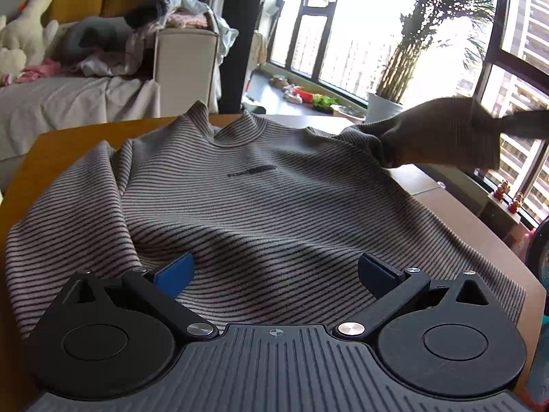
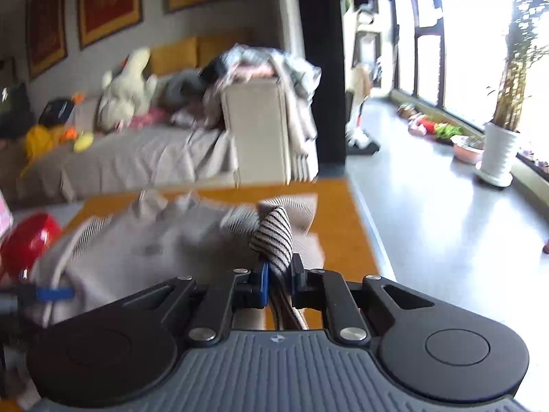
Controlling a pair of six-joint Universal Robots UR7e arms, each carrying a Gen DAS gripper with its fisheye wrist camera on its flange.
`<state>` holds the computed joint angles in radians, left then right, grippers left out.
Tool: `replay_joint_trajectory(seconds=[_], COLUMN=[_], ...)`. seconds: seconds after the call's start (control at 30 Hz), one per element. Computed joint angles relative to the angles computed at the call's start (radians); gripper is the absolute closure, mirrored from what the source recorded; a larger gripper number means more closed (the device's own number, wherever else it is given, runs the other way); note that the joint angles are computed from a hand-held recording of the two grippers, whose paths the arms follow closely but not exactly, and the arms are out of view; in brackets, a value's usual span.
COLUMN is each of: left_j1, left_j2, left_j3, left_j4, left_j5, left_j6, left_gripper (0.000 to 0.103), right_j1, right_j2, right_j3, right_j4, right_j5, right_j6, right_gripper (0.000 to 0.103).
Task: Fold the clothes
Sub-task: 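Grasp a sleeve with the right tool and fold it across the chest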
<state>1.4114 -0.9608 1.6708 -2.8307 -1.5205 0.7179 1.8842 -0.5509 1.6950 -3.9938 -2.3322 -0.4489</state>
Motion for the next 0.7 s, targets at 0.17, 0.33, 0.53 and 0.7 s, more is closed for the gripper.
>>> replay_joint_trajectory(seconds=[0.17, 0.33, 0.53, 0.7], left_j1=[0.014, 0.02, 0.008, 0.008], left_j2=[-0.006, -0.04, -0.098, -0.12], left_j3=[-0.017, -0.031, 0.005, 0.012], left_j4=[0.033, 0.105, 0.114, 0.128], left_j5=[-0.049, -0.09, -0.091, -0.069], left_j6=[-0.03, -0.069, -0.046, -0.071], left_gripper=[0.0, 0.0, 0.0, 0.0], right_j1=[0.033, 0.026, 0.003, -0.019], right_j2=[-0.069, -0.063, 0.092, 0.23], right_j3=[-0.052, -0.116, -0.366, -0.6], right_j4=[-0.011, 0.225, 0.491, 0.679], right_j5=[0.05, 0.219, 0.355, 0.433], right_j6=[-0.053, 0.076, 0.096, 0.157], right_gripper=[0.093, 0.093, 0.093, 0.093])
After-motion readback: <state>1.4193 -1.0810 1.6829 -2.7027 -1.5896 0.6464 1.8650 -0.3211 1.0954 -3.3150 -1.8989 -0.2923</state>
